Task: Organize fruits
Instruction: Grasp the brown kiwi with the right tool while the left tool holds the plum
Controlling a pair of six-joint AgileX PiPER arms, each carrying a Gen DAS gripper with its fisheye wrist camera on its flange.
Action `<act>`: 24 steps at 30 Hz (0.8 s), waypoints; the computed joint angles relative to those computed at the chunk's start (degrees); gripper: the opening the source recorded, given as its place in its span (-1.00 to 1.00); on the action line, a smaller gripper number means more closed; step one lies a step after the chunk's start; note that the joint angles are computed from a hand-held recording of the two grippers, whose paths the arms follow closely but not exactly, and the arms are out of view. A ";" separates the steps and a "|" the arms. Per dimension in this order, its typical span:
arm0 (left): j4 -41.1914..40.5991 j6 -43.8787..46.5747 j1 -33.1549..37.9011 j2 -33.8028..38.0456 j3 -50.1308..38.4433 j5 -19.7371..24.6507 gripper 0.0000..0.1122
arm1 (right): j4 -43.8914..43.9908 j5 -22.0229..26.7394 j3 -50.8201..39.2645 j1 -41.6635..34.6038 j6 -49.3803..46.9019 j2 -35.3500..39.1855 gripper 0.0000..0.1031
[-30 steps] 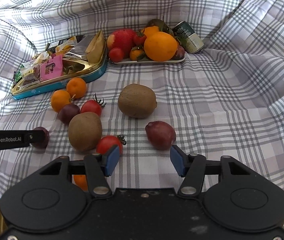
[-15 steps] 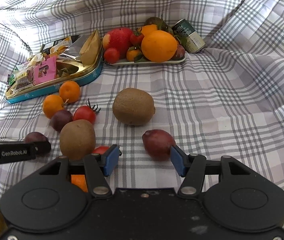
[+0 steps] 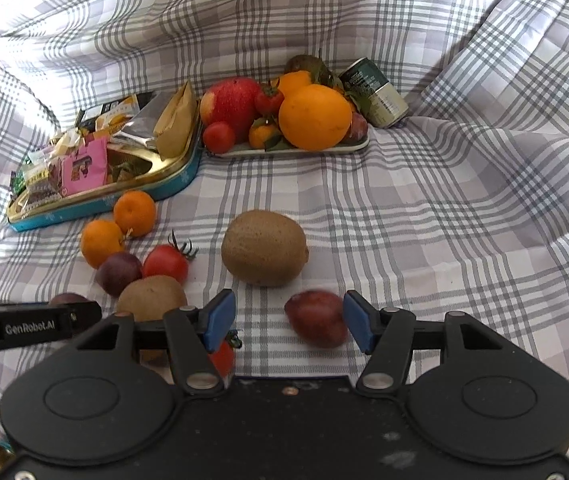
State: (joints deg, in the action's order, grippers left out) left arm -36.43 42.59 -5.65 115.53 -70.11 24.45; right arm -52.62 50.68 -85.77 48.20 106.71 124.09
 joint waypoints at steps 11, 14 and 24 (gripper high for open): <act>-2.87 2.73 1.03 -0.04 -0.10 1.26 -0.12 | -2.79 -0.73 -2.55 -1.75 -0.38 1.31 0.26; -3.56 3.58 1.13 -0.57 0.33 0.72 -0.14 | -2.36 -1.42 -4.69 -2.69 -1.73 2.76 0.26; -4.22 4.34 1.96 -1.34 0.39 1.86 -0.20 | 1.28 -3.40 -10.54 -5.44 -7.62 7.61 0.28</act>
